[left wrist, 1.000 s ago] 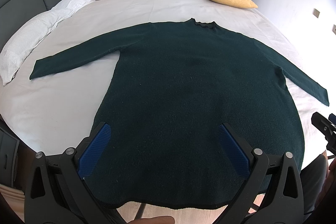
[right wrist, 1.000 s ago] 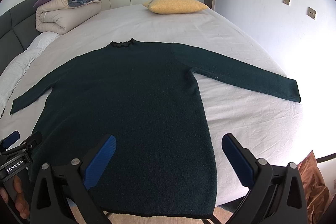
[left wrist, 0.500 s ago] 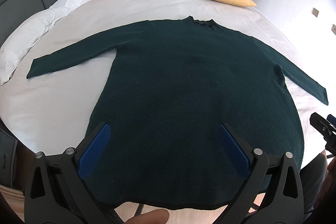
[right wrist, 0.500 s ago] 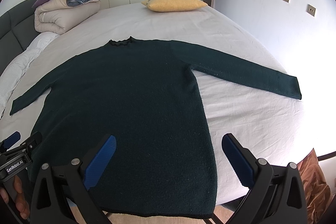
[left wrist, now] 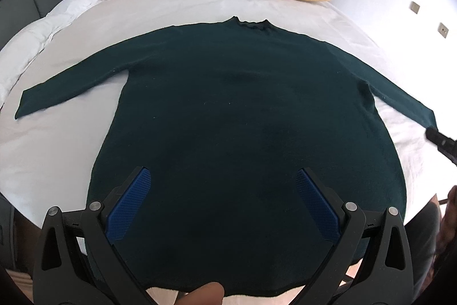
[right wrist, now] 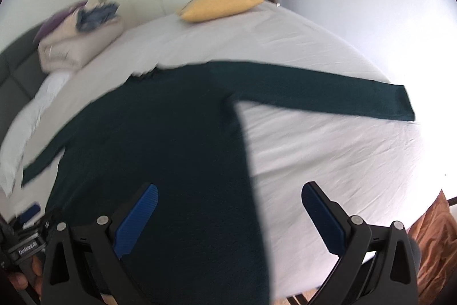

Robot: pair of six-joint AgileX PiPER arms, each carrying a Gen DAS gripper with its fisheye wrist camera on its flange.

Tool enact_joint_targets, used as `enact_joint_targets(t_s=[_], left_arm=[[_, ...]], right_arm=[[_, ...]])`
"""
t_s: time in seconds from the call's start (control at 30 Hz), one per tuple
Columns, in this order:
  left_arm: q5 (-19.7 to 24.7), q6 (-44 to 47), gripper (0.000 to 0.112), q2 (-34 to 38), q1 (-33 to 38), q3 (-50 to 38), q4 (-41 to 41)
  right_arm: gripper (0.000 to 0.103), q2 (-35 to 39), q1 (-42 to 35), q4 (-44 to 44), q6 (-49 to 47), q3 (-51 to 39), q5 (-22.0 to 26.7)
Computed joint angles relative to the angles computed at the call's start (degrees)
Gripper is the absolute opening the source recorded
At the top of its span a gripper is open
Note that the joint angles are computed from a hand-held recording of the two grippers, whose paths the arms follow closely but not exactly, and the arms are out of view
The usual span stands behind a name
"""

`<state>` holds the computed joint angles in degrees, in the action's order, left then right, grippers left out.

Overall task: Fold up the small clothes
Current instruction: 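Grasp the sweater sleeve cuff with the right gripper and lift it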

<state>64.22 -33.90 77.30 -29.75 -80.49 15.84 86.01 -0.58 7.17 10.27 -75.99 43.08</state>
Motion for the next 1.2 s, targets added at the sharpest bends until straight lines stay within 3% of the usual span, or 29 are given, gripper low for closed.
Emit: enact_joint_targets(t_s=[0.1,0.27,0.37,0.5,0.73,0.83,0.9,0.93,0.97,1.0,1.2], left_arm=[[-1.13,3.78,0.103,2.19,3.35,-2.61,-6.06],[-4.77,8.29,0.103,5.27,6.97,-5.28,-14.84],[-4.83,9.05,0.103,8.24,6.91,-8.08,-17.34],[-2.55,9.71,0.103,13.50,7.05,-12.81,-19.31],[-4.27,10.41,0.103,16.92,8.40,-13.75,-21.25],[-4.97,11.80,0.103,16.81,9.70,-13.00,-22.62],[-5.68,12.48,0.103,16.67,10.70,-12.30,-23.68],[-6.06,12.89,0.103,16.67,11.13,-12.00,-24.33],[-6.43,13.24,0.103,16.56,11.46,-11.62,-24.90],[-6.77,13.65,0.103,16.46,11.81,-11.25,-25.40],[-7.39,16.06,0.103,17.64,13.22,-12.53,-26.81]], right_arm=[[0.103,2.20,-13.91,16.06,-13.13,0.57,-1.57],[0.103,16.35,-38.26,44.29,-22.85,-5.38,8.96],[0.098,24.24,-44.94,51.91,-22.17,-9.24,12.35],[0.095,30.64,-47.81,60.11,-22.20,-13.27,14.72],[0.083,38.12,-45.94,61.67,-16.32,-23.84,13.27],[0.067,39.83,-45.89,64.16,-15.03,-24.58,11.64],[0.040,40.43,-46.24,66.01,-15.91,-23.63,10.62],[0.032,41.23,-46.11,65.07,-14.90,-24.45,10.38],[0.014,41.41,-46.05,63.97,-14.58,-24.38,10.32],[0.006,41.81,-46.19,62.90,-14.36,-24.94,10.64],[0.008,38.62,-46.60,63.39,-19.88,-20.04,7.96]])
